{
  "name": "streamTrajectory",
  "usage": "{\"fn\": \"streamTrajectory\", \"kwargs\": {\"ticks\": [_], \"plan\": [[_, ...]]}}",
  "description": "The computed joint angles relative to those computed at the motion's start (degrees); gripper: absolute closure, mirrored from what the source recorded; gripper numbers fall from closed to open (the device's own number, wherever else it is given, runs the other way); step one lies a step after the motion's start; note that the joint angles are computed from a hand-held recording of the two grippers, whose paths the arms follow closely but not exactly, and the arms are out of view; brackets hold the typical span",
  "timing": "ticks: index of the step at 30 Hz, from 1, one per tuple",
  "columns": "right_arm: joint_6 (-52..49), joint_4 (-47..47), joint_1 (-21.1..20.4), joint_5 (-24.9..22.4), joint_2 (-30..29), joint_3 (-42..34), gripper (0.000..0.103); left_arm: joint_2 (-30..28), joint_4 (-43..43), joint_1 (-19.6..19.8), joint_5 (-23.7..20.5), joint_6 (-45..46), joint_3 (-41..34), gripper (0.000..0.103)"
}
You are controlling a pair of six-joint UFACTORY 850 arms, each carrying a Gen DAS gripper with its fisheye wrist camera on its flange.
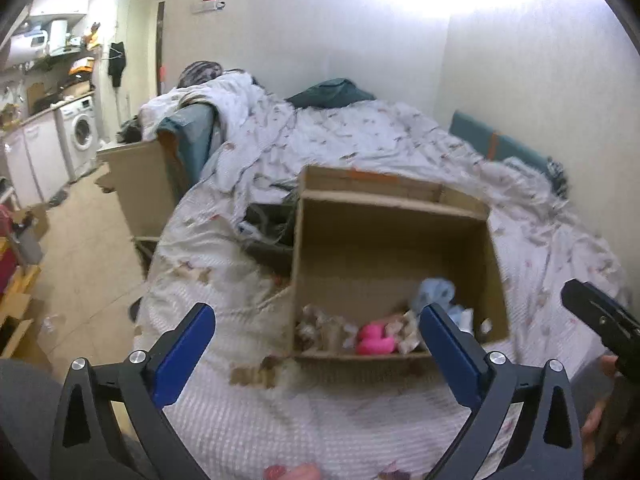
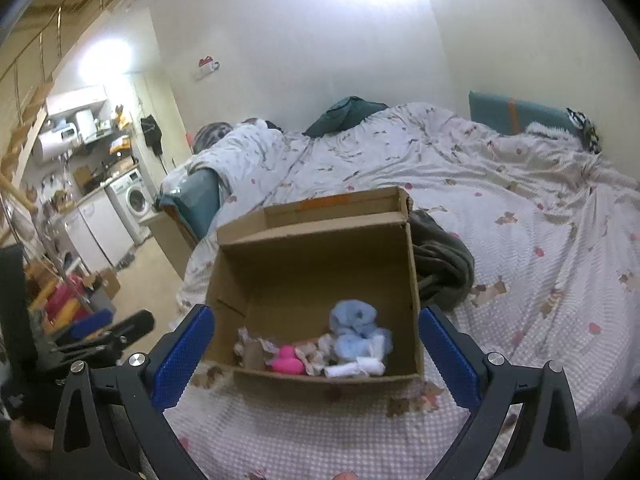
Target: Organize soft objects
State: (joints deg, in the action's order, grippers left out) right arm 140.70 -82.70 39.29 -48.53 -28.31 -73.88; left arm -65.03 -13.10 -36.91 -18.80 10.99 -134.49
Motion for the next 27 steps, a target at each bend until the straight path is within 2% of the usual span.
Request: {"fn": "streamTrajectory", "kwargs": {"ticks": [5,7,10,14,18,27], "plan": [[-0.71,2.53,0.86,-0.76,-2.41,-0.45,0.000,2.08,3.03,-0.31,1.40,-2.21,5.08,0.001],[-1.88,4.75,0.43,0.40,-3.46,-1.16,0.000,2.27,4.60,-0.72,2.39,-2.11,6.03,0.001],[-1.20,3.92,0.07,0.37,-3.89,-1.43,0.000,1.37,-1.23,-0.70,2.19,3.28,5.02,0.001],[-4.42,6.31,-0.32,1.48,-5.05,-2.74,0.000,-0.60,5.21,-1.09,1.35,-3.79,1.90,0.001],[-4.92,6.81,-0.22,1.23,-5.27,-3.05,0.000,-1.83,2.47,-0.84,-0.64,-1.85,-0.21,0.001],[-6.05,7.50,-0.34,1.65,-5.43,-3.33,0.000,-1.31,-0.58,-0.82,-0.04,1.21,0.89,0.001]]}}
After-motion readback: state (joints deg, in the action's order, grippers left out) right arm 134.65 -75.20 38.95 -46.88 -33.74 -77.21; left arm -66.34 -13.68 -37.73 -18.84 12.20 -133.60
